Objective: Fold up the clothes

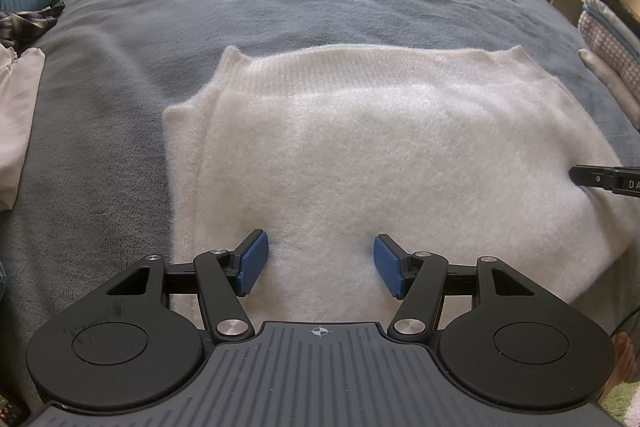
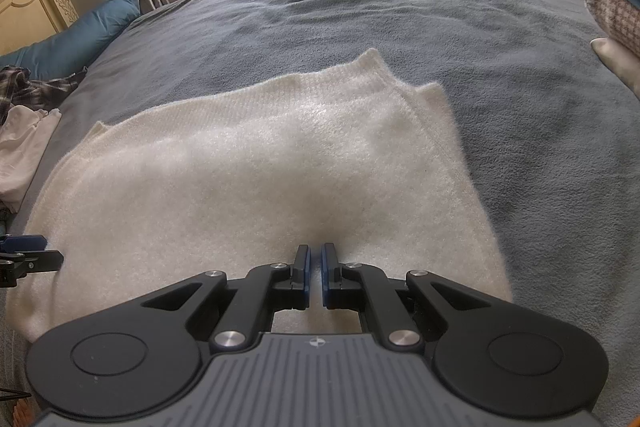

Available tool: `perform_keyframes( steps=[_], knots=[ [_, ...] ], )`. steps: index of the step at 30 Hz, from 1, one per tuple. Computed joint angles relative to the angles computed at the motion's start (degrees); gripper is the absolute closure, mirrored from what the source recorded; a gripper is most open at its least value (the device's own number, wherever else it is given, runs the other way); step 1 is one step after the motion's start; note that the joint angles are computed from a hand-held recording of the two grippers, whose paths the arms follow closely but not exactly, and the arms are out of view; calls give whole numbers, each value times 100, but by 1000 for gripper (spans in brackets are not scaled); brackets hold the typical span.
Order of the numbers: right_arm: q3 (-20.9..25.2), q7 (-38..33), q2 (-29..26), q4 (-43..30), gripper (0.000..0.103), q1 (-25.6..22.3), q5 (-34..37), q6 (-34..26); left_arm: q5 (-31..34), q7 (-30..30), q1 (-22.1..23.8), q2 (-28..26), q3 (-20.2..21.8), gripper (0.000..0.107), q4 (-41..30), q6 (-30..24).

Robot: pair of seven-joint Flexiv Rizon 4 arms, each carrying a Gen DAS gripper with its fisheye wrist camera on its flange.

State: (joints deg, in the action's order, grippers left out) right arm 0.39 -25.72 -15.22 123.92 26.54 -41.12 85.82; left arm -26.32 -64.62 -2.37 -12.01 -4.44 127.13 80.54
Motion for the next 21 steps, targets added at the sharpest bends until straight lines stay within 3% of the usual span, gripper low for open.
perform_keyframes(
  steps=[21],
  knots=[
    [72,-110,-19,-44,99,-18,210,-57,83,-91,-16,9,20,47,-10,-21]
  ],
)
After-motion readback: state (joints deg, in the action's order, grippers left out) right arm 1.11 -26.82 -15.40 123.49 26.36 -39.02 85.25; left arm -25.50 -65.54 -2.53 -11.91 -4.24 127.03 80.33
